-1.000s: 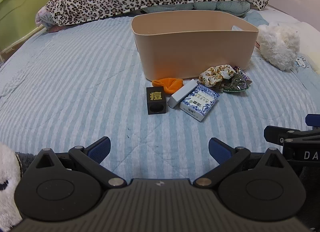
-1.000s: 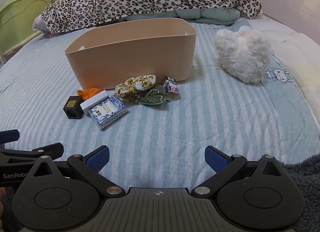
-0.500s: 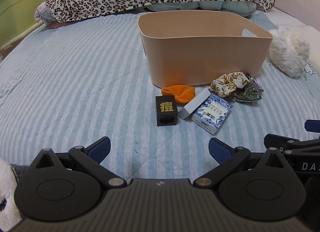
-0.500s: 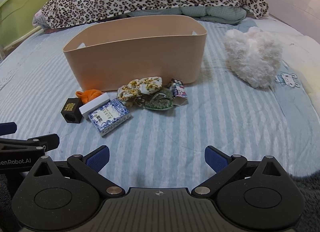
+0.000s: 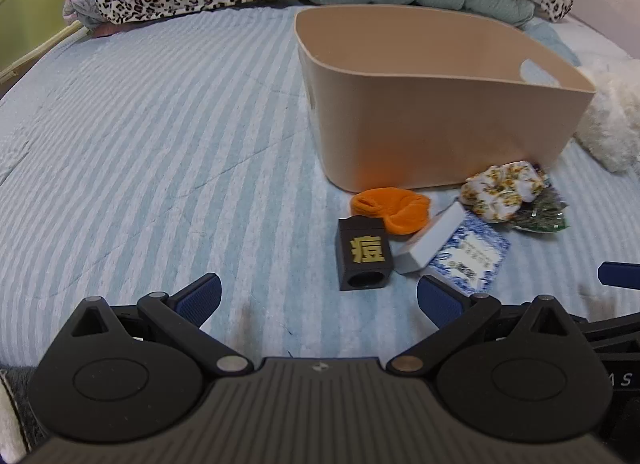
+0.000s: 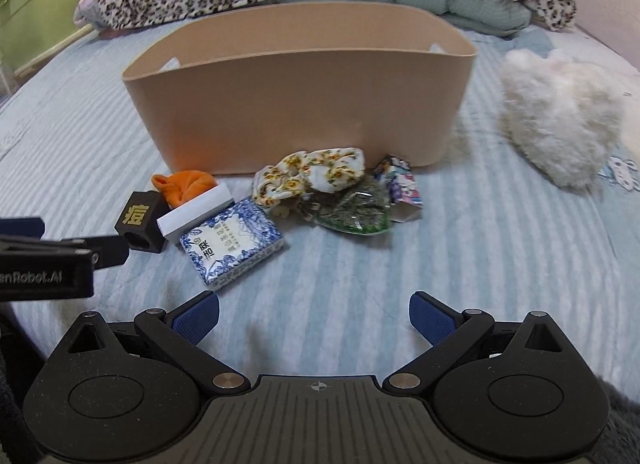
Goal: Organize objects
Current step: 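Move both tools toward the black cube and blue-white tissue pack, then grasp the black cube with left tool while right tool grasps the tissue pack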
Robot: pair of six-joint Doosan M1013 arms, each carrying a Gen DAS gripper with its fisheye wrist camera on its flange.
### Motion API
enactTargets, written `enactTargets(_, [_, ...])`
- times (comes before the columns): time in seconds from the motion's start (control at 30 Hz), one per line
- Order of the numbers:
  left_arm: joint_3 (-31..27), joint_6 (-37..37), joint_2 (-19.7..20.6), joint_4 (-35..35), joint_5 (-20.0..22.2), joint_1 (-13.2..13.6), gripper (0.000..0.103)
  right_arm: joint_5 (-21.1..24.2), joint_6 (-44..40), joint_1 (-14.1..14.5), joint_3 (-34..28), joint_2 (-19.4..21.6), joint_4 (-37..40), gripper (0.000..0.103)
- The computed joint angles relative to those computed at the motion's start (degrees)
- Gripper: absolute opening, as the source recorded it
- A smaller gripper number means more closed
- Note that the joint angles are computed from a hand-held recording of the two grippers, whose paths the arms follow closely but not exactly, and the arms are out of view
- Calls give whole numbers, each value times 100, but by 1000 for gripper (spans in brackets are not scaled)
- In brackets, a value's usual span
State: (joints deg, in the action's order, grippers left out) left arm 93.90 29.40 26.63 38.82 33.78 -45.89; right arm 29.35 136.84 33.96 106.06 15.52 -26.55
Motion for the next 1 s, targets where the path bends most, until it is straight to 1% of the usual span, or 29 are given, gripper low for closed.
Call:
enactTargets(0.13, [-67,308,107,-304,-15,79,103,-34,-719,-76,-163,174,651,103])
enactTargets(0.2, [-65,450,155,-475,-169,142,103,-22,-1091,-88,-256,270,926,102])
enactTargets(0.27, [-90,593,216,-722,-233,205,103,-14,-1411,-94,-332,349,1166,101])
enactTargets(0.3, [-93,659,238,-852,-299,241,103,7,-1544,-94,-374,392,1248,99])
enactTargets(0.37, [-83,811,262,-1088,-484,298,103,-26,-1789,-107,-427,460,1414,99])
enactTargets(0.47, [-61,718,285,-998,-706,314,103,-123,-1923,-113,-471,532,1399,99])
enactTargets(0.57, [-62,541,320,-883,-751,323,103,-270,-2002,-113,-467,575,1307,98])
enactTargets(0.63, [-27,330,320,-705,-816,328,103,-473,-2028,-126,-405,567,1328,92])
enactTargets(0.67, [-12,167,320,-556,-832,323,102,-555,-1995,-129,-378,559,1306,91])
enactTargets(0.7, [8,-4,313,-383,-851,314,99,-645,-1944,-130,-347,549,1251,87])
enactTargets(0.73, [27,-159,310,-195,-862,299,89,-735,-1908,-130,-317,538,1196,81])
enactTargets(0.77, [25,-256,315,-40,-817,280,85,-797,-1861,-129,-294,525,1133,78])
enactTargets(0.8, [31,-298,316,9,-832,278,84,-843,-1851,-131,-274,511,1101,69])
enactTargets(0.83, [48,-270,310,-44,-894,290,80,-877,-1862,-127,-252,497,1091,63])
enactTargets(0.87, [59,-246,300,-82,-959,313,74,-890,-1857,-128,-235,483,1086,61])
enactTargets(0.9, [79,-249,284,-80,-1015,319,69,-904,-1847,-126,-216,468,1087,61])
enactTargets(0.97, [101,-88,250,-209,-1112,336,51,-919,-1858,-145,-179,440,1118,61])
enactTargets(1.0, [113,21,235,-300,-1165,343,46,-930,-1849,-146,-145,416,1127,61])
